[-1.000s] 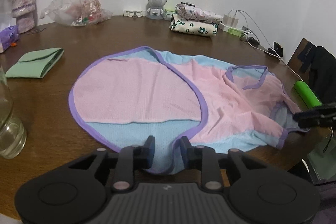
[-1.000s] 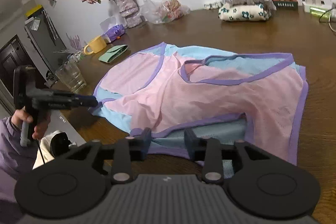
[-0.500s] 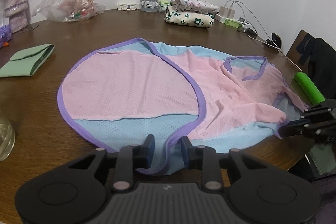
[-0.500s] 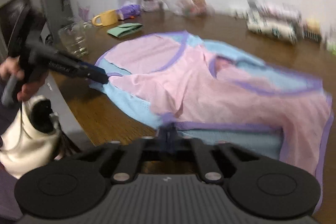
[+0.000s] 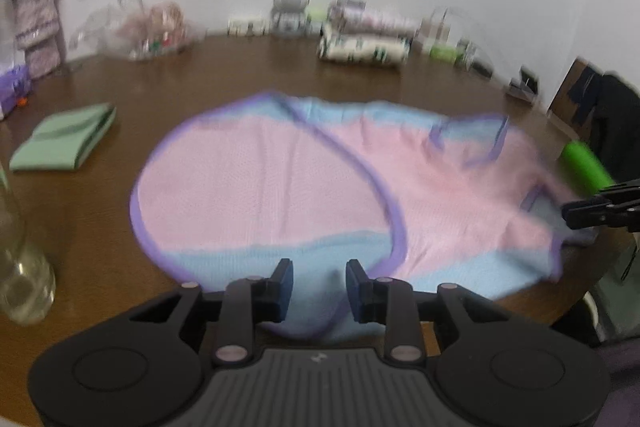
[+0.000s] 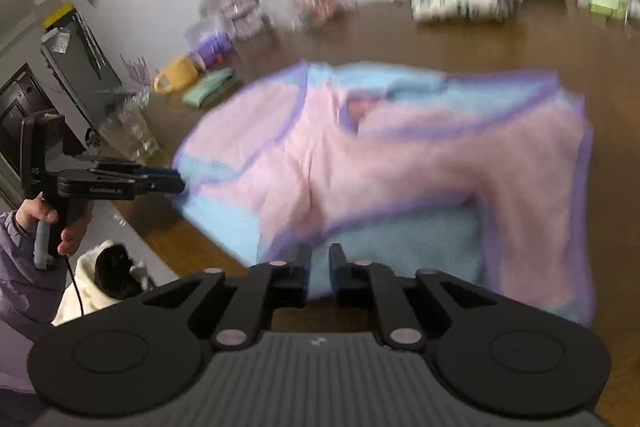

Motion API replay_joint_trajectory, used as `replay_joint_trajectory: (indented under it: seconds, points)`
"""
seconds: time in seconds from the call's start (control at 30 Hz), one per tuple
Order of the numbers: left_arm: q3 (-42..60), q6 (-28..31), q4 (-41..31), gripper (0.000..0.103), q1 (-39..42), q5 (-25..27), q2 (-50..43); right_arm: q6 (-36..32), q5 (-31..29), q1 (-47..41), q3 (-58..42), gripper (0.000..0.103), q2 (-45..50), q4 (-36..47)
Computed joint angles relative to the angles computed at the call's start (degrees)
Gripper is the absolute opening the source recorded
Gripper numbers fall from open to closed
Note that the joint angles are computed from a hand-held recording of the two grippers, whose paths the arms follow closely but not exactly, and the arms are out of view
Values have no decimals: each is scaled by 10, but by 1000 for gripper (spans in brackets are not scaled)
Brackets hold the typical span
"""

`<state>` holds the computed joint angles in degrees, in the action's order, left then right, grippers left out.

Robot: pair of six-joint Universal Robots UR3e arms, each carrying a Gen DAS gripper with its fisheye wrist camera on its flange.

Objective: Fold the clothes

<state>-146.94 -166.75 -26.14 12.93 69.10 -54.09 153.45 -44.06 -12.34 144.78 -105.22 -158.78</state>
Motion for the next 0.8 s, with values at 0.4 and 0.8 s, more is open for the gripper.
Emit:
replay_joint_trajectory:
  seconds: [0.4,0.8]
  points:
    - [495,-256,31,41,-154,121,-527,325,-66,139,-464,44,447,-70]
    - [582,-334,61,2,-146,108,-663,453,-97,156,-525,11,570,-194]
